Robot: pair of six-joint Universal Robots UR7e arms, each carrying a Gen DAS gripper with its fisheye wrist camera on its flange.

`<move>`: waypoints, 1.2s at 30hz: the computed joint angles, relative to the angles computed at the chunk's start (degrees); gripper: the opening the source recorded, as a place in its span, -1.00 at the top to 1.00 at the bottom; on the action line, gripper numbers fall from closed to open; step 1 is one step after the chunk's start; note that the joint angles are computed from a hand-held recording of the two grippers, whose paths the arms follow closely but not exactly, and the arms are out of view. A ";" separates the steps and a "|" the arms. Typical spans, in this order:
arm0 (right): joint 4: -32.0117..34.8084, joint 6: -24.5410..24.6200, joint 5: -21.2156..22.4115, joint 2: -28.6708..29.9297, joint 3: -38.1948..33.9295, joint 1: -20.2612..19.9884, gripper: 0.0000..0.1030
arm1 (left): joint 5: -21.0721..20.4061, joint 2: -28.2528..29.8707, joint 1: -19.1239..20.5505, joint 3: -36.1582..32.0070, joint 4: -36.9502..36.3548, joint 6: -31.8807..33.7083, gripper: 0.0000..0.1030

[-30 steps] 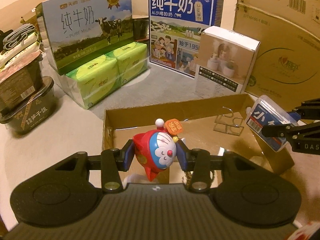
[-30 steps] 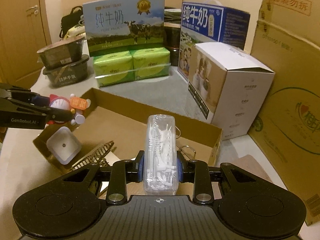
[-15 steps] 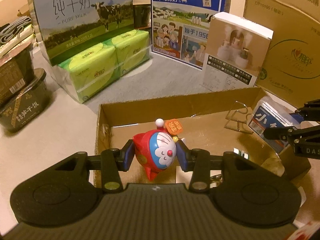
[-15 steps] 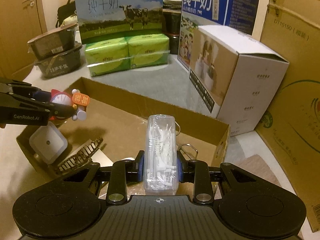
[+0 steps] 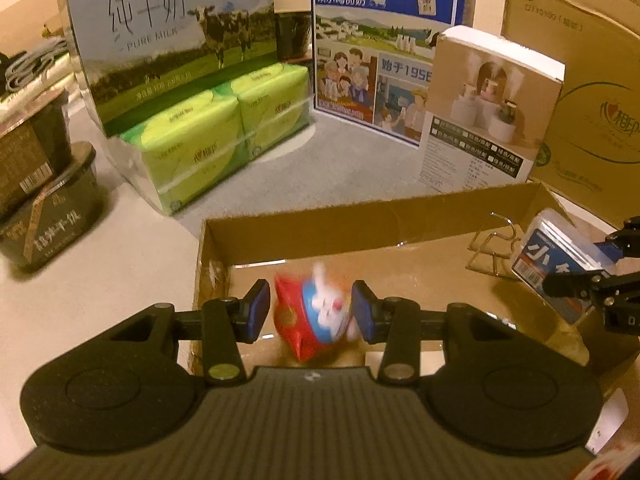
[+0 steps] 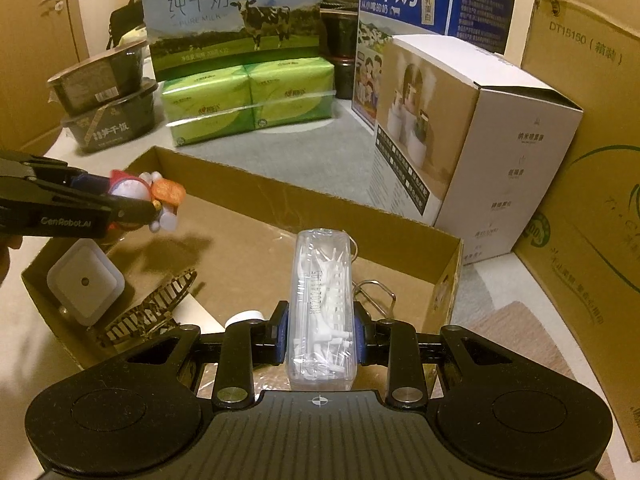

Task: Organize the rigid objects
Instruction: 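Lower the Doraemon figure into the tray with the left gripper while the right carries the box over it, then open the left gripper on the figure while the right lowers and releases the box in the tray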

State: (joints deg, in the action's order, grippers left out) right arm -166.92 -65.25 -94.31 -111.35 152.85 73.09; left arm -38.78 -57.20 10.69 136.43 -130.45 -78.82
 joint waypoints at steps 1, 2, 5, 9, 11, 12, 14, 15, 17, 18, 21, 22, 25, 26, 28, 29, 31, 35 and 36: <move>0.12 -0.07 0.12 -0.25 0.10 -0.14 0.40 | 0.13 -0.20 -0.20 0.04 0.34 -0.46 0.20; 0.27 -0.07 0.17 -0.36 0.06 -0.21 0.40 | 0.17 -0.46 -0.38 0.08 0.68 -0.96 0.20; 0.62 -0.03 0.27 -0.74 0.01 -0.42 0.40 | 0.14 -1.33 -0.86 0.29 1.88 -2.57 0.20; 1.43 0.03 0.44 -1.62 -0.07 -0.64 0.40 | -0.56 -2.19 -1.54 0.42 3.56 -4.16 0.20; 1.88 0.14 0.51 -2.11 -0.11 -0.71 0.40 | -0.93 -2.37 -1.97 0.42 4.05 -4.45 0.20; 2.11 0.17 0.55 -2.38 -0.13 -0.73 0.40 | -1.05 -2.41 -2.16 0.41 4.20 -4.51 0.20; 2.33 0.30 0.47 -2.64 -0.14 -0.61 0.40 | -1.35 -2.37 -2.48 0.35 4.26 -4.40 0.20; 2.35 0.28 0.52 -2.69 -0.13 -0.64 0.40 | -1.51 -2.30 -2.63 0.32 4.18 -4.35 0.20; 2.69 0.28 0.49 -3.03 -0.18 -0.53 0.40 | -1.72 -2.10 -2.79 0.18 4.06 -4.15 0.20; 2.80 0.35 0.45 -3.11 -0.21 -0.43 0.40 | -1.76 -1.98 -2.90 0.14 4.03 -4.21 0.20; 2.87 0.38 0.50 -3.31 -0.17 -0.41 0.40 | -1.98 -1.61 -3.01 -0.07 3.91 -4.12 0.20; 2.93 0.51 0.41 -3.34 -0.20 -0.23 0.40 | -2.05 -1.53 -3.05 -0.12 3.89 -4.04 0.20; 2.93 0.64 0.21 -3.40 -0.20 0.03 0.40 | -2.14 -1.59 -3.11 -0.06 3.95 -3.84 0.20; 2.93 0.68 0.17 -3.37 -0.20 0.06 0.40 | -2.17 -1.65 -3.12 -0.04 4.05 -3.85 0.20; 2.82 0.64 0.19 -3.35 -0.18 0.04 0.40 | -2.17 -1.64 -3.12 -0.03 4.02 -3.98 0.20; 2.82 0.67 0.19 -3.33 -0.19 0.03 0.40 | -2.21 -1.62 -3.15 -0.05 4.09 -4.13 0.20; 2.81 0.64 0.12 -3.33 -0.17 0.05 0.40 | -2.26 -1.54 -3.19 -0.11 4.14 -4.17 0.20; 2.61 0.51 0.17 -3.07 -0.21 -0.17 0.40 | -2.24 -1.65 -3.12 0.07 3.90 -3.82 0.20; 2.52 0.48 0.18 -2.96 -0.22 -0.25 0.40 | -2.21 -1.65 -3.10 0.08 3.94 -3.83 0.20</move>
